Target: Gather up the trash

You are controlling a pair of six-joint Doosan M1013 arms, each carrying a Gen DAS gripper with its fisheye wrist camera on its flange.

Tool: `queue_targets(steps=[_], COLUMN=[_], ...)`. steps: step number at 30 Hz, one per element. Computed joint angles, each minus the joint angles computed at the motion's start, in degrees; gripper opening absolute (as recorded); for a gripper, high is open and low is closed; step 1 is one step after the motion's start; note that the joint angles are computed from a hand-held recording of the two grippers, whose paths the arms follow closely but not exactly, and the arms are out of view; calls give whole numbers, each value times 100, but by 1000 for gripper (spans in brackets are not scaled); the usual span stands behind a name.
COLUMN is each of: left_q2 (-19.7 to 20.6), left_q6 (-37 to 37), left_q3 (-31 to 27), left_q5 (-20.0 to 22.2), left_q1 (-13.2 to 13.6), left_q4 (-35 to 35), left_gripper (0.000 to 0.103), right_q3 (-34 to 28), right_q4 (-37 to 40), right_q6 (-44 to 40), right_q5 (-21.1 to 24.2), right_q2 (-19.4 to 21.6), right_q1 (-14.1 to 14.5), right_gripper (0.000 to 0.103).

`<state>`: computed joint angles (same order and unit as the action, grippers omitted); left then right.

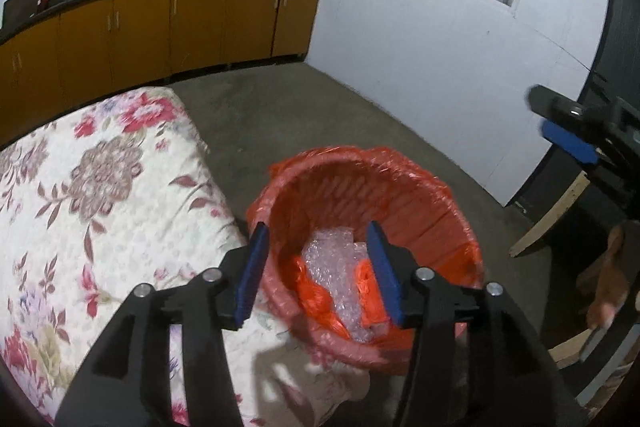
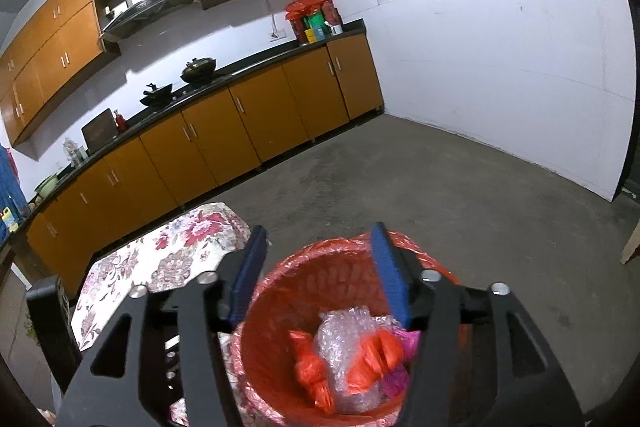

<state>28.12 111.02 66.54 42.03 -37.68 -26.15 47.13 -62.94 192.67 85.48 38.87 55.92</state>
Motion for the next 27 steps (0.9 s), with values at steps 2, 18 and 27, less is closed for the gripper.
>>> queue_targets(steps=[2,18,27], left_q2=[-110,-1657,-2157], left_q6=[-66,-4451,-6491], left_q3=[169,2109,2652], left_q5=[-205,-2631,-2405], left_q1=[42,-29,-65], left_q4=[35,4993,6789], left_gripper=[64,99,99], right_q3=[-64,-1975,-3261], right_q4=[-4,-901,-946], right_q6=[-87,-1867,-2704], right_q5=[128,1659,1727], right_q2=[32,1109,1770], right_q1=[37,536,709], right_gripper=[74,101,101])
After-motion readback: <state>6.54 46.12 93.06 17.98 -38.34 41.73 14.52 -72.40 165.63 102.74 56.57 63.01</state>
